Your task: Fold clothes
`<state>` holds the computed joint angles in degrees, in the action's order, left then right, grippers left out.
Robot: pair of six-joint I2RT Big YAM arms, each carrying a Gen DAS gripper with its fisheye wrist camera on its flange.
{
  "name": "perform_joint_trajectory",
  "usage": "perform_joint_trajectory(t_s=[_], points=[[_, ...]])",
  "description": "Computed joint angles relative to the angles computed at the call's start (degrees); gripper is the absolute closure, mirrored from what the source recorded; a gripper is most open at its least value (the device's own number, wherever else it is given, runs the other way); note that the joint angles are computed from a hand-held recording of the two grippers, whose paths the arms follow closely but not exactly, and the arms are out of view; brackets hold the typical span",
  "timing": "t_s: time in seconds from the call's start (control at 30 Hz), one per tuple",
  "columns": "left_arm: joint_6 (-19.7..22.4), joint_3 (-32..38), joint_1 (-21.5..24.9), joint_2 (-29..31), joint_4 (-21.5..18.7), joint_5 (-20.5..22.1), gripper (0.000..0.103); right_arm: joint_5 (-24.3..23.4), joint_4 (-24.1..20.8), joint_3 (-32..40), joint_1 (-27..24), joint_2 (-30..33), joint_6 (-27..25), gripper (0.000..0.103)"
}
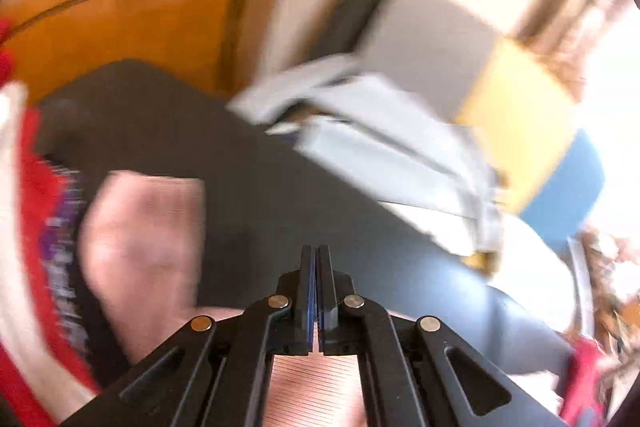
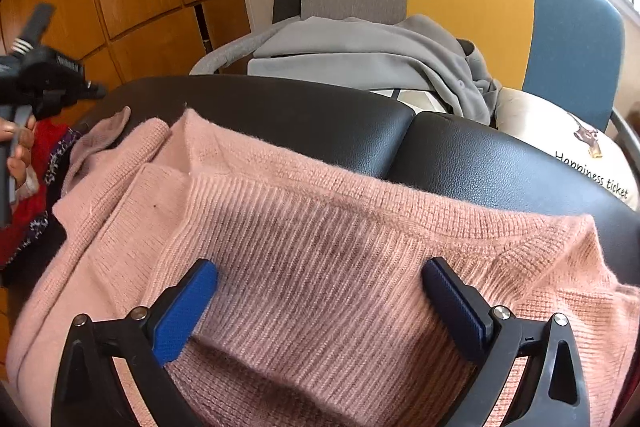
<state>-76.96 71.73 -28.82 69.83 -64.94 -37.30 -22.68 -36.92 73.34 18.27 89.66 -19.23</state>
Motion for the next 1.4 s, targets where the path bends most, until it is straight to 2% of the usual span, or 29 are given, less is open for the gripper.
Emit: perform_joint_trajectory(t_s=[0.03, 0.07, 0.1, 0.13, 0.17, 0.2, 0.27, 0.3, 0.33, 0.4, 0.5, 0.57, 0.67, 0.8, 0.83, 0.87, 0.93, 0.97, 1.03, 1.1, 1.13, 1.17, 1.23, 1.3, 1.37, 1.4], points=[[2.42, 1.86, -0.73, 2.11, 0.23, -0.51, 0.103, -0.8, -0.07, 0.03, -0.21, -0.01, 0.31, 0.0], [3.88, 5.12, -1.66, 5.22, -2.43, -1.38, 0.103, -1.77, -0.08, 0.18, -0.47, 0.18, 0.72, 0.0], [2.25, 8.42, -2.91, 8.48, -7.77, -2.32, 0.098, -2.74, -0.08, 0.34, -0.73, 0.36, 1.14, 0.0], [1.31, 11.63, -2.17, 11.9, -14.41, -0.56, 0.089, -3.67, -0.1, 0.51, -0.97, 0.54, 1.53, 0.0], [-0.39, 12.93, -1.01, 13.48, -18.17, 2.23, 0.074, -4.38, -0.19, 0.7, -1.12, 0.62, 1.82, 0.0], [-2.56, 12.51, 0.79, 13.73, -20.67, 5.97, 0.066, -4.96, -0.38, 0.81, -1.24, 0.6, 2.04, 0.0], [-5.55, 11.49, 3.1, 13.01, -26.49, 10.97, 0.063, -5.94, -0.56, 1.02, -1.55, 0.72, 2.3, 0.0], [-6.55, 10.76, 4.22, 12.77, -29.41, 12.52, 0.055, -6.35, -0.49, 1.01, -1.67, 0.74, 2.45, 0.0], [-6.53, 9.66, 5.37, 12.27, -31.61, 14.03, 0.053, -6.76, -0.42, 0.99, -1.79, 0.75, 2.6, 0.0], [-4.22, 6.58, 8.51, 10.32, -31.94, 18.23, 0.049, -7.7, -0.29, 0.97, -2.07, 0.8, 2.95, 0.0], [-1.83, 3.19, 11.7, 8.28, -30.38, 25.88, 0.046, -11.27, -0.2, 1.37, -3.17, 1.36, 4.39, 0.0], [-0.54, 2.53, 12.62, 7.87, -31.15, 27.48, 0.045, -13.82, -0.25, 1.73, -3.93, 1.8, 5.49, 0.0], [2.72, 2.13, 14.67, 7.19, -29.8, 29.94, 0.043, -16.14, 0.11, 1.74, -4.55, 2.01, 6.59, 0.0], [2.78, 3.1, 16.55, 8.6, -31.52, 28.05, 0.037, -18.58, 0.4, 1.87, -5.16, 2.36, 7.79, 0.0], [1.92, 2.83, 16.81, 7.91, -30.75, 27.85, 0.039, -19.6, 0.47, 1.94, -5.45, 2.52, 8.27, 0.0], [1.07, 2.54, 17.07, 7.2, -29.95, 27.63, 0.047, -20.74, 0.64, 1.97, -5.79, 2.69, 8.83, 0.0], [-0.48, 1.18, 17.0, 4.75, -27.45, 26.4, 0.072, -22.72, 0.93, 2.12, -6.39, 3.05, 9.85, 0.0], [-2.18, 0.22, 16.81, 2.88, -26.04, 24.99, 0.1, -23.36, 1.11, 2.11, -6.55, 3.12, 10.32, 0.0], [-4.84, -1.91, 16.69, -0.45, -23.34, 24.82, 0.098, -23.96, 1.29, 2.04, -6.72, 3.12, 10.74, 0.0], [-5.27, -2.4, 15.9, -1.48, -22.66, 24.27, 0.099, -23.82, 1.24, 1.98, -6.67, 3.02, 10.68, 0.0], [-6.19, -2.83, 15.29, -2.57, -21.07, 23.52, 0.099, -23.76, 1.21, 1.96, -6.65, 2.97, 10.64, 0.0], [-7.01, -3.67, 14.26, -4.6, -17.4, 22.1, 0.099, -23.69, 1.18, 1.94, -6.64, 2.93, 10.6, 0.0], [-7.58, -3.82, 11.74, -6.76, -12.74, 19.53, 0.099, -23.59, 1.09, 2.02, -6.67, 2.98, 10.47, 0.0], [-6.63, -4.81, 7.83, -9.89, -4.04, 15.92, 0.099, -23.55, 0.9, 2.17, -6.73, 3.1, 10.21, 0.0], [-2.19, -4.43, 2.91, -10.44, 4.74, 11.9, 0.099, -23.92, 0.82, 2.27, -6.88, 3.24, 10.23, 0.0], [1.26, -5.06, 2.49, -11.14, 8.22, 11.81, 0.099, -24.2, 0.78, 2.32, -6.99, 3.31, 10.3, 0.0]])
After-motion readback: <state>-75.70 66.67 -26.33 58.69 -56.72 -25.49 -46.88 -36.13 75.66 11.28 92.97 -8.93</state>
